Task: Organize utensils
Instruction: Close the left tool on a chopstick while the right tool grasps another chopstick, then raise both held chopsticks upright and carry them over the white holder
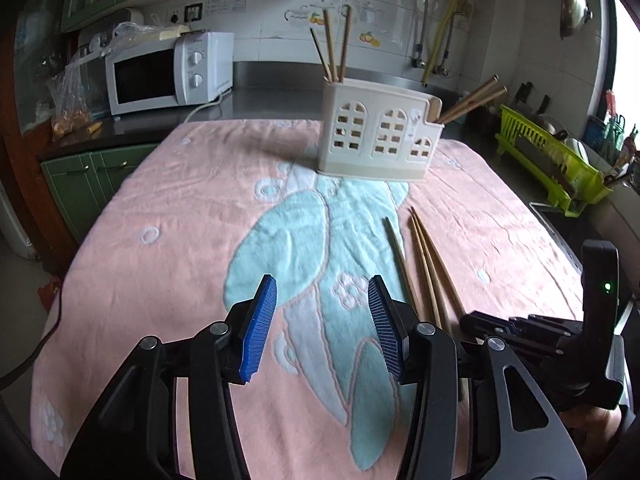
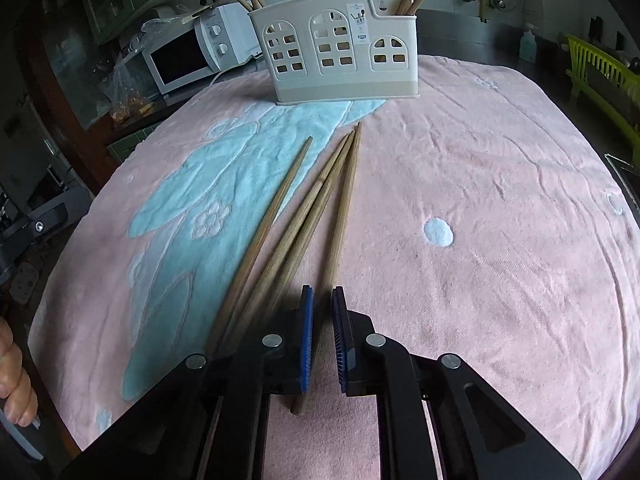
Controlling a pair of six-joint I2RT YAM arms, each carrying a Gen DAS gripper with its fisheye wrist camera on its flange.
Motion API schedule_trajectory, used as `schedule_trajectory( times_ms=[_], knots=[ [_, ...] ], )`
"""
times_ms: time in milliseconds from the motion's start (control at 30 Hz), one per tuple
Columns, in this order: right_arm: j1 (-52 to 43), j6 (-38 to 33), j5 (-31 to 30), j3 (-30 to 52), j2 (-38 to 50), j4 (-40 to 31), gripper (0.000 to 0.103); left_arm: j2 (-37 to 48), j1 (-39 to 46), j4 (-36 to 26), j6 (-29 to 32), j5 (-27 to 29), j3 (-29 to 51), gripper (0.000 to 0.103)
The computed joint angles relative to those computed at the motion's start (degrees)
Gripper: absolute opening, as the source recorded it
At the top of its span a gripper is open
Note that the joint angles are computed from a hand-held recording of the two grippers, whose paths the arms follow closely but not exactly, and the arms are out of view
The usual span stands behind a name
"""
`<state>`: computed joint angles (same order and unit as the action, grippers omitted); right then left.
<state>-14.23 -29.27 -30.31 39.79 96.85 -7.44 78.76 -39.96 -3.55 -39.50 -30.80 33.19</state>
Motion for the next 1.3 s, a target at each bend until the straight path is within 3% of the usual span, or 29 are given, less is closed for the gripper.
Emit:
schedule_trajectory(
  times_ms=[467, 733, 933, 1300],
  knots=[
    [-4.30, -2.52, 0.59, 0.27, 0.32, 1.51, 0.006, 15.92, -3.83, 6.17, -1.83, 7.43, 6.30, 0.047],
    [-8.82, -5.12, -1.36, 2.00, 1.66, -0.62, 0.006, 22.42, -2.63, 7.16, -2.98, 10.34, 10.40, 0.031],
    [-10.68, -5.94, -2.52, 3.30, 2.79, -1.96, 0.006, 25.39, -2.58, 5.45, -3.47, 10.43, 13.43, 0.026],
    [-11.61, -6.81, -3.72, 3.18, 2.79, -2.89, 0.008, 27.59, -3.78, -0.38, -2.61, 5.47, 17.31, 0.019]
  ],
)
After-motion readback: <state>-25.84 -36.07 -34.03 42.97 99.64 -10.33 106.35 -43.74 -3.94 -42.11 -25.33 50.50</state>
